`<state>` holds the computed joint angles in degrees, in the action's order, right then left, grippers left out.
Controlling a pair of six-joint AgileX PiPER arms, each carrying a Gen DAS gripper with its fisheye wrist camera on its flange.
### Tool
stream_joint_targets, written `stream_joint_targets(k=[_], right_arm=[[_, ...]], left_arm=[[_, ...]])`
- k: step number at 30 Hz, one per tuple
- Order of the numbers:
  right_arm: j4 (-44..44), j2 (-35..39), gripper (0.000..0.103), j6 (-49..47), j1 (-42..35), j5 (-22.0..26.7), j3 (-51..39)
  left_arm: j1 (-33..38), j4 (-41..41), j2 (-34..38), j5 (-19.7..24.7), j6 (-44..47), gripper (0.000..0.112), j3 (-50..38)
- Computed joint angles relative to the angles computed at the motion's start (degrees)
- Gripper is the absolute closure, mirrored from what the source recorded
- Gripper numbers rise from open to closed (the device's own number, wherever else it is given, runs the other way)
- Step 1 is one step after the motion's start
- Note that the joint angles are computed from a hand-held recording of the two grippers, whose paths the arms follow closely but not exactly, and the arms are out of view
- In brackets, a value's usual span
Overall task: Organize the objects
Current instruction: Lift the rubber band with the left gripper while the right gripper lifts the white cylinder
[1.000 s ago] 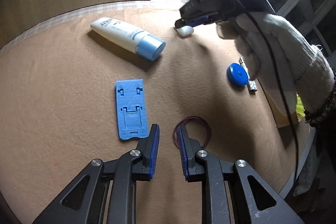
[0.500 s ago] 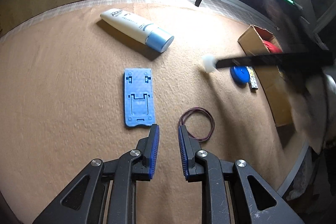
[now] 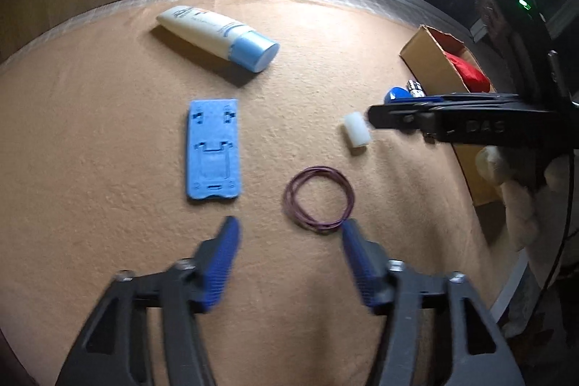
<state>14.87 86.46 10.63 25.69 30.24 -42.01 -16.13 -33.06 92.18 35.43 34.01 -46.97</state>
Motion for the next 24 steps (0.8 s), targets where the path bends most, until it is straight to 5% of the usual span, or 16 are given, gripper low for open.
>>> stream_joint_targets(k=[7,17,24], right_arm=[[-1.13,2.06,0.066,3.54,1.26,-2.57,0.95],[1.64,1.67,0.066,2.12,0.97,-3.95,2.34],[-1.51,3.1,0.066,5.01,2.85,-3.86,0.88]], left_arm=[[-9.41,9.09,2.81,-5.92,-10.43,0.04,-0.71],[-14.27,18.99,5.04,-8.64,-21.17,0.041,-2.04],[-14.26,23.62,4.51,-9.69,-25.11,0.064,-1.61]])
